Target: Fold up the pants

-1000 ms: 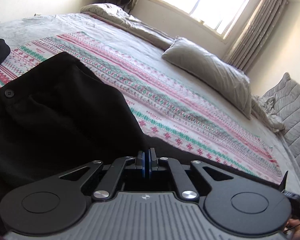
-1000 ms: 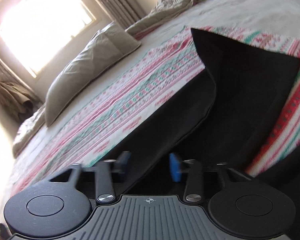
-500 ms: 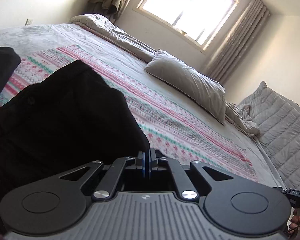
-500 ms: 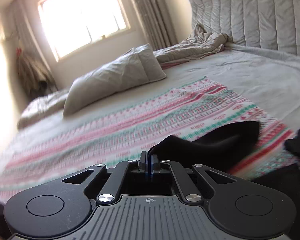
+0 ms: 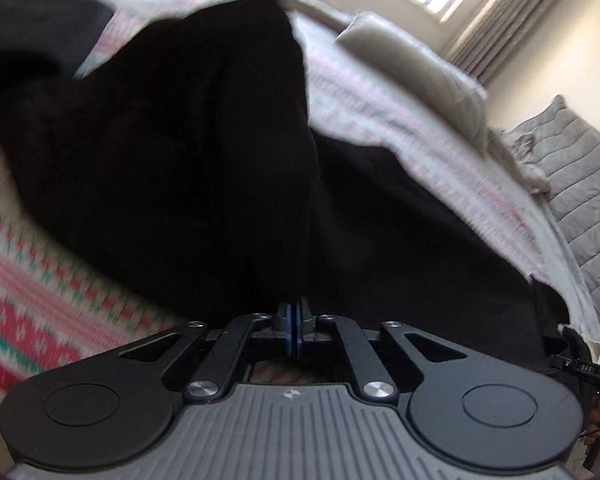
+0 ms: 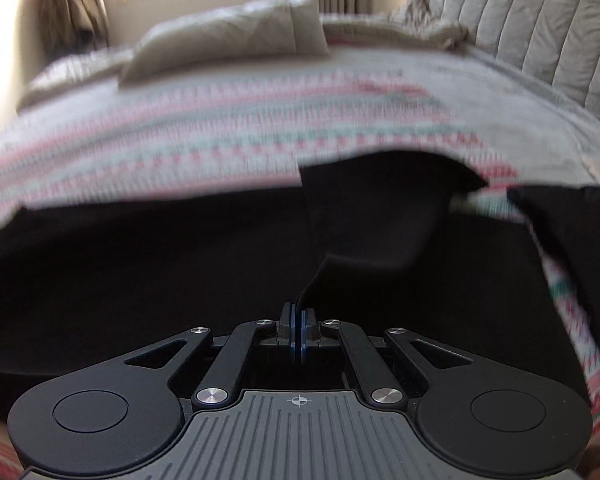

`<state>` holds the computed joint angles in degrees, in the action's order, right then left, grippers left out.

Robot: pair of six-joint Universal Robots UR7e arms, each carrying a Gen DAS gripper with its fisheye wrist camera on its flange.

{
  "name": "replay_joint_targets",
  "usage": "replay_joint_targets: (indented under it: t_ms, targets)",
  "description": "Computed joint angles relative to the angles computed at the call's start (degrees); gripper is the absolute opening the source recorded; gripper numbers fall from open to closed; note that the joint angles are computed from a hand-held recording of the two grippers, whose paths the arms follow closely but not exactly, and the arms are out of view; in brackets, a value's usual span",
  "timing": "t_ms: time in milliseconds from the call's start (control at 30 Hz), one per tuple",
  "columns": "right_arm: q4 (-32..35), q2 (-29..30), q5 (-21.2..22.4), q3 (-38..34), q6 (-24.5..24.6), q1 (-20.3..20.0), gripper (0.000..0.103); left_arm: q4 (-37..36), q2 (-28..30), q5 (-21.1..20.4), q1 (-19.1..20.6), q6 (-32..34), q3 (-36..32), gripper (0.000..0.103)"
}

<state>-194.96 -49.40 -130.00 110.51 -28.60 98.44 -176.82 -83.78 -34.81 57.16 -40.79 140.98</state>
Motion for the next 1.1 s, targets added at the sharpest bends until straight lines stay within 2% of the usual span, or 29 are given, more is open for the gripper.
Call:
replay_joint_targets:
  t_ms: [100, 167, 200, 233, 267, 300, 333, 367, 400, 533, 600, 667, 800, 833, 967, 1100]
  targets:
    - [1.28, 1.56, -4.23, -0.12, -1.91, -0.03, 0.003, -0.04, -0.5, -3.39, 2.02, 0.31, 0.23, 0.005]
    - [1.69, 2.13, -5.78, 0.08, -2.18, -0.11, 0.01, -1.07, -0.72, -3.54, 1.9, 2.18, 0.4, 0.006]
    - [0.64, 2.43, -6.3, 0.22, -2.69, 0.07, 0.011, -1.71, -0.87, -2.94, 1.39, 2.93, 0.7, 0.01]
    - [0.3, 2.43, -6.84, 0.27, -2.88, 0.39, 0.013, -2.25, -1.04, -1.54, 0.61, 3.44, 1.15, 0.02]
    - [0.05, 2.17, -7.03, 0.52, -2.64, 0.75, 0.021, -3.88, -1.06, 0.49, -0.38, 4.44, 1.85, 0.024]
    - [-0.34, 1.56, -6.43, 1.1, -2.28, 1.05, 0.035, -6.88, -0.7, 2.05, -1.03, 6.2, 2.37, 0.033]
    - [-0.92, 0.87, -5.37, 1.66, -2.08, 1.29, 0.043, -9.71, -0.38, 3.7, -1.56, 7.64, 2.76, 0.047]
    - [-2.51, 0.29, -4.02, 2.47, -2.21, 1.54, 0.059, -12.45, 0.03, 5.44, -1.96, 8.77, 2.97, 0.054]
    - [-4.11, -0.12, -2.87, 3.1, -2.8, 1.75, 0.064, -16.0, 0.66, 7.23, -2.15, 10.22, 3.15, 0.061]
    - [-8.53, -0.02, 0.47, 4.49, -5.69, 2.93, 0.064, -27.55, 1.88, 11.25, -0.79, 14.59, 2.78, 0.061]
    - [-7.6, -0.05, 2.34, 4.83, -6.52, 3.18, 0.064, -28.01, 1.23, 12.62, 0.37, 13.38, 2.28, 0.061]
    - [-7.75, 0.29, 4.39, 5.29, -8.05, 3.35, 0.064, -29.11, 0.17, 12.22, 1.77, 13.82, 1.9, 0.061]
    - [-5.3, 0.1, 13.13, 6.68, -13.24, 3.22, 0.064, -28.97, -1.69, 12.68, 3.65, 15.44, 0.99, 0.06]
    - [-3.94, 0.04, 15.27, 6.81, -14.32, 3.18, 0.064, -28.47, -1.77, 12.47, 4.05, 15.34, 1.02, 0.06]
    - [1.36, 1.06, 22.03, 6.92, -19.82, 3.46, 0.064, -15.63, -7.95, 9.88, 5.01, 9.53, 1.98, 0.06]
    - [5.92, 2.86, 25.28, 6.57, -25.21, 4.65, 0.064, -13.99, -9.7, 7.77, 6.82, 8.19, 2.31, 0.06]
